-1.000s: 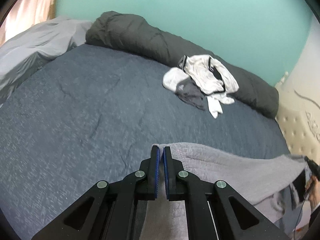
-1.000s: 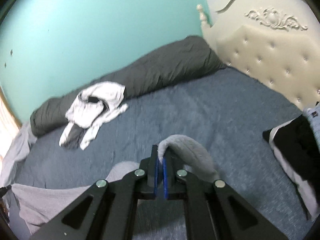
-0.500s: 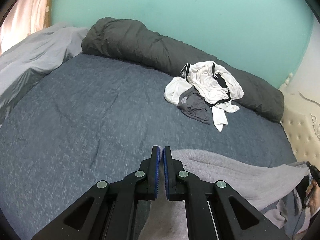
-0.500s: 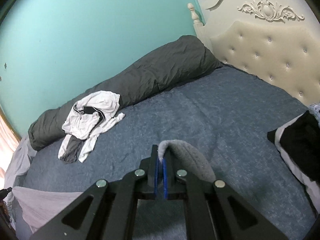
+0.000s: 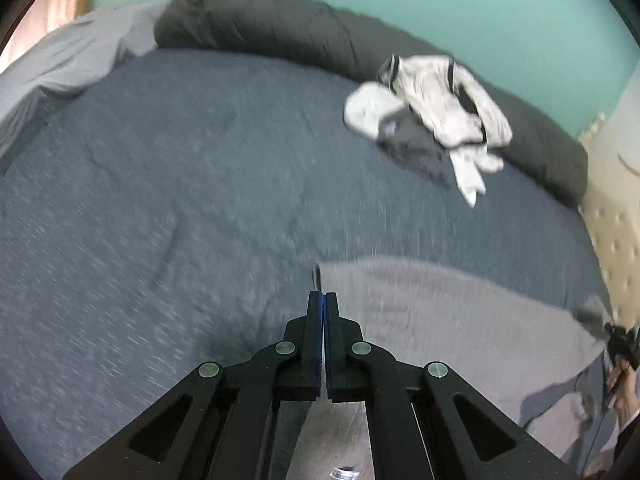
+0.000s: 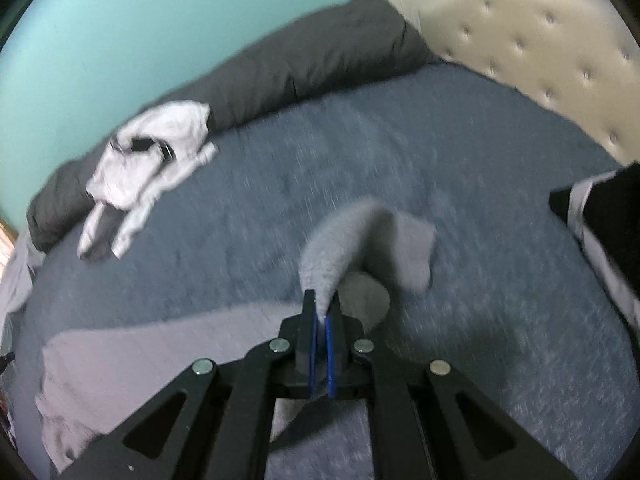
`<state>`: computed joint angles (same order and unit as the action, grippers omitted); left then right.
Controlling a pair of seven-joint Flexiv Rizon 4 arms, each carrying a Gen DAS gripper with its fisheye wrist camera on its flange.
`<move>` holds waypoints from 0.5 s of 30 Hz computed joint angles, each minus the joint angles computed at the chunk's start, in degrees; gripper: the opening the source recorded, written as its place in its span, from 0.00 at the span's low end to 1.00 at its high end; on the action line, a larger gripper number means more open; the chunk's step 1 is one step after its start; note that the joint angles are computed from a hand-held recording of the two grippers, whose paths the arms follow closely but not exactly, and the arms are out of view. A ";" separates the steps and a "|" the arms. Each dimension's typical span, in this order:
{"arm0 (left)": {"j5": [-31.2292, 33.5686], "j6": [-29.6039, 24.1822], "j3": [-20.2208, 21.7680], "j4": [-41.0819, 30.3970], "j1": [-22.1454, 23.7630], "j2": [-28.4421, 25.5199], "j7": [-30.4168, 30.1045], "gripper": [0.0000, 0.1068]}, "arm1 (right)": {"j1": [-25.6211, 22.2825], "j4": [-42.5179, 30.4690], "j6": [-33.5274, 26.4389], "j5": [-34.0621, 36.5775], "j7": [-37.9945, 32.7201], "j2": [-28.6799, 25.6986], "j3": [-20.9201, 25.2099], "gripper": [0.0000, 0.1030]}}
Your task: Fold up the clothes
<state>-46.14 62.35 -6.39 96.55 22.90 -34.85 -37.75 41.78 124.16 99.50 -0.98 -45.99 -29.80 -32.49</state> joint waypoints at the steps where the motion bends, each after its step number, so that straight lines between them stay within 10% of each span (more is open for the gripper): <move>1: 0.33 -0.43 -0.01 0.21 -0.16 -0.33 0.06 0.00 | -0.45 0.31 0.07 -0.06 -0.18 -0.19 0.52 0.03; 15: 2.55 -3.13 0.54 5.23 -0.59 -0.01 0.94 0.05 | -10.52 5.84 -3.53 -3.52 -1.04 2.67 10.34 0.04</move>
